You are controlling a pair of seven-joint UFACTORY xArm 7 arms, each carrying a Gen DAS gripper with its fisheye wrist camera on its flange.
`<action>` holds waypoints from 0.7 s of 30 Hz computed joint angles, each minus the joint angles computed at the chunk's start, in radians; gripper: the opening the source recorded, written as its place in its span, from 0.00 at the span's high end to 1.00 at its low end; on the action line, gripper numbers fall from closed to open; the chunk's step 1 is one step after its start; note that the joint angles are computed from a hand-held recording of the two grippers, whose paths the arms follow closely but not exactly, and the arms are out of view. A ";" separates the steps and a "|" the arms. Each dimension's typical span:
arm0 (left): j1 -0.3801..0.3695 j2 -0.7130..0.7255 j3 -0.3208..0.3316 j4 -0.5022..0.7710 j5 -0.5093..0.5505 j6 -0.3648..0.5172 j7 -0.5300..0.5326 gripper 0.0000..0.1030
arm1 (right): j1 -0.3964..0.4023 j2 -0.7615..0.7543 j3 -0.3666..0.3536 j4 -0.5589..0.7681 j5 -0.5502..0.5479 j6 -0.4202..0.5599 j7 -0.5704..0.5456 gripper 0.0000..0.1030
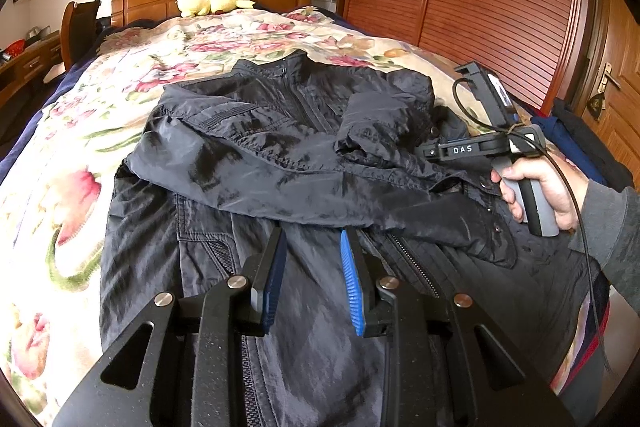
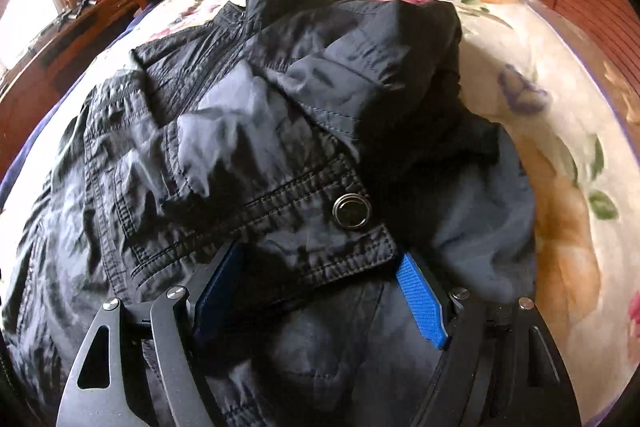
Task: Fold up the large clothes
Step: 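Grasp the jacket's side edge with the right gripper and lift it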
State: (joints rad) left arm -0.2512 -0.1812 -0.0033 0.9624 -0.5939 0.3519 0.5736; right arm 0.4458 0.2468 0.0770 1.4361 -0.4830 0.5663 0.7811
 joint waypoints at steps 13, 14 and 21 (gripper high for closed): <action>-0.002 -0.009 0.004 0.000 -0.016 0.002 0.016 0.72 | 0.019 -0.070 0.011 0.011 -0.150 -0.011 0.044 0.96; -0.003 -0.013 0.006 -0.001 -0.019 0.000 0.018 0.72 | 0.023 -0.068 0.017 0.027 -0.160 -0.010 0.040 0.96; -0.011 -0.046 0.033 -0.010 -0.061 0.000 0.051 0.72 | 0.077 -0.052 0.050 0.131 -0.208 -0.019 -0.008 0.96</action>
State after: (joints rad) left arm -0.2617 -0.2274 0.0297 0.9528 -0.6545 0.3523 0.6248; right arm 0.5227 0.1947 0.1266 1.5666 -0.6908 0.5474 0.7735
